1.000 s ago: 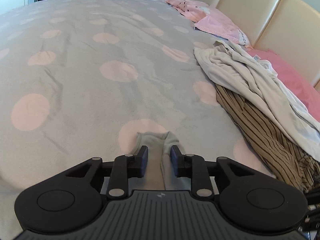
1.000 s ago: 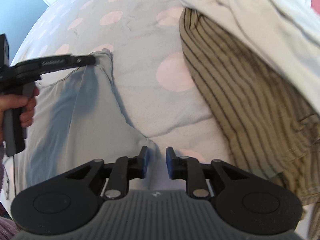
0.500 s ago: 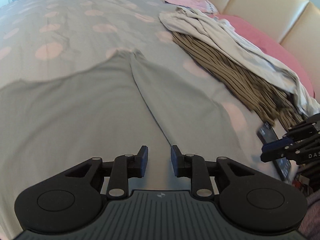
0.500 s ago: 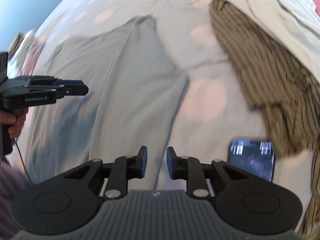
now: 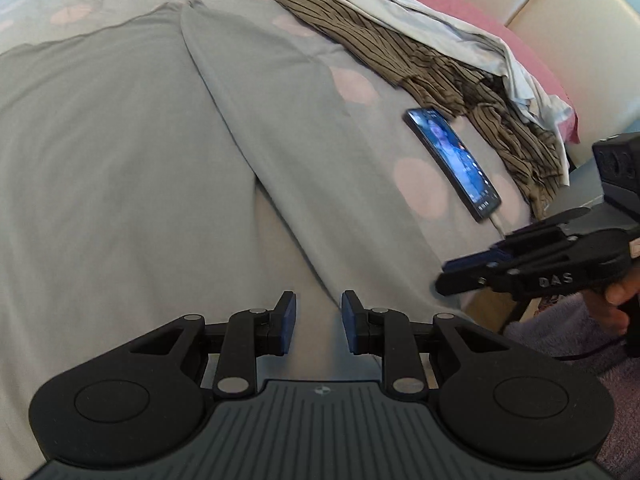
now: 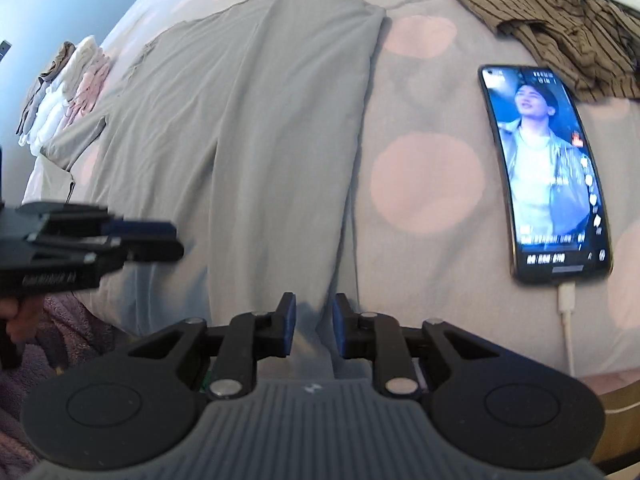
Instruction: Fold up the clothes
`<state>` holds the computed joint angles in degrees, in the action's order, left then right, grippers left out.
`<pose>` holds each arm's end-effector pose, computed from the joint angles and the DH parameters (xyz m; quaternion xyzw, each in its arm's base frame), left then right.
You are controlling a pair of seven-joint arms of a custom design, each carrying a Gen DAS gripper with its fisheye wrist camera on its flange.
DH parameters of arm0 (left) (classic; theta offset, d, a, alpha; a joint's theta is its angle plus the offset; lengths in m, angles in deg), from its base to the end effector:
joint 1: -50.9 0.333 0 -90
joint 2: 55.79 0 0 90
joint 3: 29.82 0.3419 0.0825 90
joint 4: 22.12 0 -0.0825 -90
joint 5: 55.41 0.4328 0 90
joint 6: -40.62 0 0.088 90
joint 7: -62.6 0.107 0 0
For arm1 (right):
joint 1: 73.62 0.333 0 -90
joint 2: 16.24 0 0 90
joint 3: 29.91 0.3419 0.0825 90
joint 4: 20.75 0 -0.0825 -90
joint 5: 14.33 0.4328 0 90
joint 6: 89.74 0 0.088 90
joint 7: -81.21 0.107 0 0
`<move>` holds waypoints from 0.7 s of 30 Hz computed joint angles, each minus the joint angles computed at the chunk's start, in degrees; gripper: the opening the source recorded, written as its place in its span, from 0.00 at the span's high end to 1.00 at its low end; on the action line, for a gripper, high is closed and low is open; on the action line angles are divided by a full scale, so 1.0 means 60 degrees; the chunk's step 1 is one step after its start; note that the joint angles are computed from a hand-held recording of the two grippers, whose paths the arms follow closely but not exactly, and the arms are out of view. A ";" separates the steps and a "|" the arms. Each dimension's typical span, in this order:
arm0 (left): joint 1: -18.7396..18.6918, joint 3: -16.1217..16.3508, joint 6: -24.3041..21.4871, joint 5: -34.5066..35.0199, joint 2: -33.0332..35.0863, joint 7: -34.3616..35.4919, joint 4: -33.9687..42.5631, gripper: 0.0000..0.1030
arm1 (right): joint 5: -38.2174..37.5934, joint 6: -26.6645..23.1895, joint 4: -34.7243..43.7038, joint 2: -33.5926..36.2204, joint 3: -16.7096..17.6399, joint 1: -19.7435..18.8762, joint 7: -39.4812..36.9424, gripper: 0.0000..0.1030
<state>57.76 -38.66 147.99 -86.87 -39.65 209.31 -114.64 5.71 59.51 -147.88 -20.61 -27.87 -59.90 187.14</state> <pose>0.6982 -0.0531 0.4836 0.3410 -0.8978 0.2623 0.0941 0.5703 0.1538 0.4578 -0.5884 0.7671 -0.0056 0.2554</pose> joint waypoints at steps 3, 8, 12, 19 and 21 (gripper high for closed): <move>-0.0035 0.0044 0.0155 0.0120 -0.0350 -0.0040 -0.0474 0.79 | -0.0561 0.0112 -0.0092 -0.0091 0.0077 -0.0022 0.0296 0.94; -0.0156 0.0130 0.0514 0.0388 -0.0742 0.0324 -0.1023 0.79 | -0.2906 -0.0514 0.0281 -0.0169 0.0306 -0.0115 0.1403 0.95; -0.0186 0.0200 0.0473 0.0483 -0.0818 0.0359 -0.1153 0.79 | -0.3463 -0.0818 0.0460 0.0003 0.0289 -0.0045 0.1492 0.95; -0.0195 0.0237 0.0393 0.0463 -0.0883 0.0496 -0.1205 0.73 | -0.3713 -0.1265 0.0420 -0.0080 0.0241 -0.0019 0.1789 0.89; -0.0206 0.0237 0.0386 0.0455 -0.0876 0.0516 -0.1198 0.73 | -0.4069 -0.1046 0.0354 -0.0173 0.0302 -0.0015 0.1954 0.89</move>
